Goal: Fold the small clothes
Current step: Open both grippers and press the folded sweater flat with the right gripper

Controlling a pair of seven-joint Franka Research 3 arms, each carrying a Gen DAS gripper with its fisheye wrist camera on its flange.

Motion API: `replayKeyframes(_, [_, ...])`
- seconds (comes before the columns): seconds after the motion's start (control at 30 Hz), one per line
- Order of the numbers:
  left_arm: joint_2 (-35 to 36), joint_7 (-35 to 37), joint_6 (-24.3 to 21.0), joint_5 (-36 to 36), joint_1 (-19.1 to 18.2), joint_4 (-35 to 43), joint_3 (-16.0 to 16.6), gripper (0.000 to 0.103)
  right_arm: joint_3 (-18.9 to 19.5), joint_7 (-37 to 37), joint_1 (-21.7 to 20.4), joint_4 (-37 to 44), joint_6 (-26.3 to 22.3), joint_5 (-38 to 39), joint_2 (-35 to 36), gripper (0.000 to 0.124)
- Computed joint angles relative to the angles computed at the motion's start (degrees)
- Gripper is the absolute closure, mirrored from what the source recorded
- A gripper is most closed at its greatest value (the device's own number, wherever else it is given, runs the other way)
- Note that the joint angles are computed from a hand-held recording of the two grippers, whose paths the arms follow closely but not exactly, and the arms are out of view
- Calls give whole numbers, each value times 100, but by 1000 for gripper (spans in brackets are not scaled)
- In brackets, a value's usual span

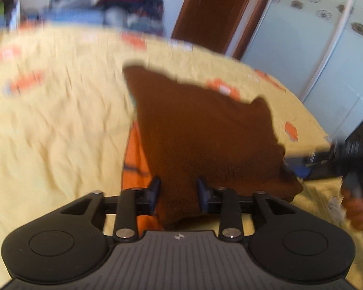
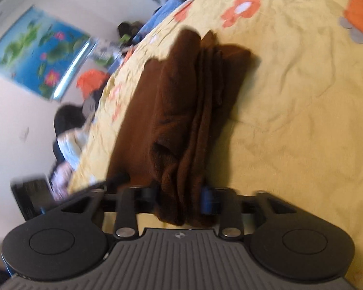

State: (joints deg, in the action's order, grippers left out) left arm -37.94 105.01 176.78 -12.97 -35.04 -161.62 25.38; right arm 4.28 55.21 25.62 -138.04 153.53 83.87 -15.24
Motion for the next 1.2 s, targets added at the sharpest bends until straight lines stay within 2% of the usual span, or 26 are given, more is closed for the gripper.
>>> replayKeyframes(0.07, [-72,112,789,277,117,-262,-294,24,15,-599,26,73,449,607,-148,62])
replayKeyframes(0.1, [-42,156,1121,441,122,-342,-385,18,12,-764,7,179,583,798,-151,62])
replayKeyframes(0.17, [186,215,1240,717,-99,-244,-306,17,19,-837,-66,534,764,930,75,62])
replayKeyframes(0.23, [526,149,1068,834,-351,-86,-176,17,116,-24,-166,965,985,0,543,62])
replayKeyframes(0.27, [701,177,918,776,-263,-11,-339,18,185,618,-208,1173,1103,-699,821,62])
replayKeyframes(0.3, [863,110,1009,857,25,-76,-701,18,207,1084,-238,1363,1115,-1239,1080,64])
replayKeyframes(0.33, [952,-103,1242,1187,347,-174,-1021,18,198,1243,-248,1527,1019,-1508,1271,84])
replayKeyframes(0.37, [926,-138,1399,1397,468,-285,-1140,18,244,1355,-225,1648,1024,-1777,1434,100])
replayKeyframes(0.4, [850,-80,1384,1449,388,-333,-1059,18,263,1709,-240,1644,1050,-2389,1479,106])
replayKeyframes(0.47, [743,-92,1292,1668,-75,-360,-466,17,283,1709,-250,1437,1292,-2744,1408,111])
replayKeyframes(0.5, [737,-82,1275,1712,-152,-372,-339,17,243,1553,-298,1350,1289,-2440,1421,115])
replayKeyframes(0.53, [773,-141,1332,1846,-29,-403,-413,18,202,1184,-292,1279,1273,-1736,1414,115])
replayKeyframes(0.57, [770,-157,1373,1940,61,-426,-480,18,143,651,-307,1257,1104,-907,1371,115])
replayKeyframes(0.6, [691,-177,1335,2038,49,-436,-439,18,167,258,-308,1232,1112,-481,1335,113])
replayKeyframes(0.63, [542,-185,1259,2144,-65,-446,-285,18,227,119,-284,1186,1232,-456,1268,100])
replayKeyframes(0.67, [355,-185,1173,2248,-190,-443,-114,17,256,378,-266,1154,1293,-807,1202,92])
replayKeyframes(0.7, [217,-150,1187,2331,-336,-435,88,17,288,937,-269,1106,1388,-1393,1133,68])
replayKeyframes(0.73, [184,-142,1274,2377,-431,-391,213,17,331,1359,-270,1046,1582,-1841,1055,58])
replayKeyframes(0.77, [261,-208,1399,2395,-439,-312,210,17,340,1378,-207,1057,1868,-1907,1015,58])
replayKeyframes(0.83, [658,-447,1500,2410,-323,-43,37,17,240,578,26,1314,2131,-1175,1030,56])
replayKeyframes(0.9, [1415,-769,1537,2284,243,370,-645,17,234,276,96,1723,1969,-977,1230,52])
replayKeyframes(0.97, [1956,-1054,1228,2195,777,760,-1263,17,326,537,92,2133,1819,-1539,1593,49])
replayKeyframes(1.0, [2119,-1163,1229,2222,913,848,-1410,16,361,917,86,2312,1742,-2116,1800,49])
replayKeyframes(1.1, [2231,-1382,1413,2389,1017,839,-1483,13,328,2216,87,2865,1304,-3731,2443,49])
replayKeyframes(1.17, [2208,-1528,1358,2547,784,859,-1202,13,148,2925,184,3101,1014,-4714,2762,51])
replayKeyframes(1.2, [2222,-1594,1342,2627,621,893,-1007,13,207,2912,90,3137,951,-4882,2901,59])
